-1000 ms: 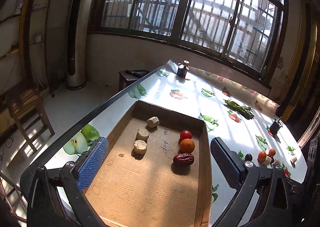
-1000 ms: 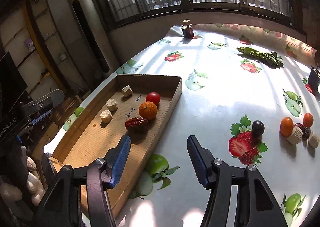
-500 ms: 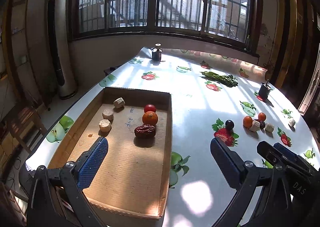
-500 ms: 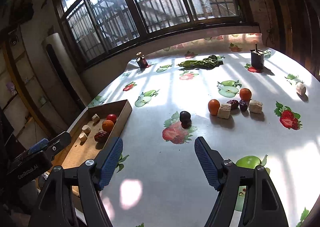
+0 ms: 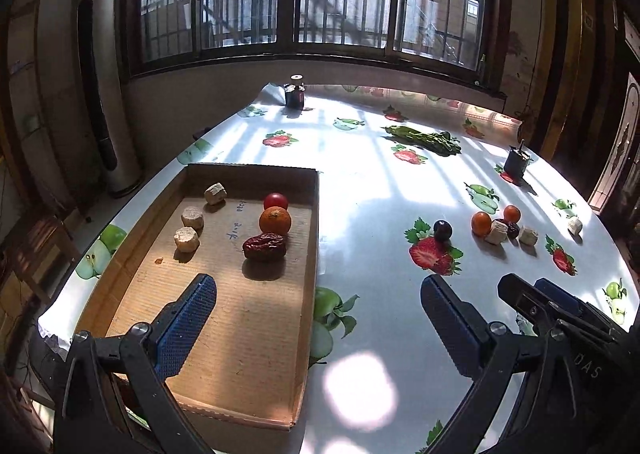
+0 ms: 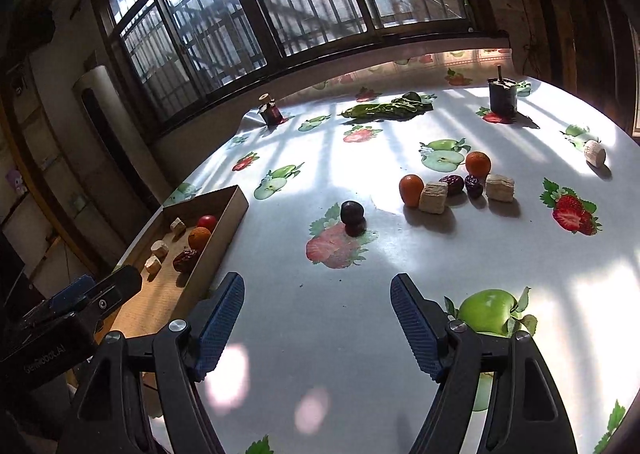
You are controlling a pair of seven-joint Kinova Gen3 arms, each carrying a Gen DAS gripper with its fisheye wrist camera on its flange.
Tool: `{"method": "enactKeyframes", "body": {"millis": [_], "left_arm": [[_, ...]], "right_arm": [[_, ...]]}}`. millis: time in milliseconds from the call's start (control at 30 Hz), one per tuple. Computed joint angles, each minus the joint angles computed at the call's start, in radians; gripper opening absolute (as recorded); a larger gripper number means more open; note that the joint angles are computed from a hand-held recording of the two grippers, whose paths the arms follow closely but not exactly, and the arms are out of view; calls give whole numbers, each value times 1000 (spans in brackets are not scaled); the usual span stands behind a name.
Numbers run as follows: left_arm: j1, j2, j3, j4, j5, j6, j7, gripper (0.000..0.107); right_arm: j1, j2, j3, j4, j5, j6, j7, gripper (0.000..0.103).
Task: Organize fruits
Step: 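Withdraw both grippers from the tray back toward the food pile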
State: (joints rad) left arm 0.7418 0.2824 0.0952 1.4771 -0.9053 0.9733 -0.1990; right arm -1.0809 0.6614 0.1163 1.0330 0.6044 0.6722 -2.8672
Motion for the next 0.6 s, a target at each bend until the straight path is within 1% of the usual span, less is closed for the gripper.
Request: {"method": "enactKeyframes", "body": {"millis": [67,133,233,300,367,400,500,600], "left_arm": [[-8,-6,0,12,3,-21,-2,102],[-16,-8,0,20,8,-40,-5,102],[-40,-5,4,26,39,-85,-38,102],[-51,2,4,29,58,-123,-65,102],[-52,12,1,23,71,-147,-90,102],[-51,18,-1,17,79,-157,-105,102],[-54,43,-5,-18,119,-173,-163,102],[-68,72,-6,-77,192,-181,-249,102]], "right_arm": [[12,-9,-5,1,-7,15,16,80],[18,-34,6,22,2,40,16,80],[29,-71,24,43,29,148,5,82],[56,-96,14,66,42,205,1,83],[104,-113,-6,75,30,264,11,83],[134,-122,-21,81,16,278,17,83],[222,-138,-64,88,-36,273,43,83],[309,-113,-105,32,-119,257,113,83]]}}
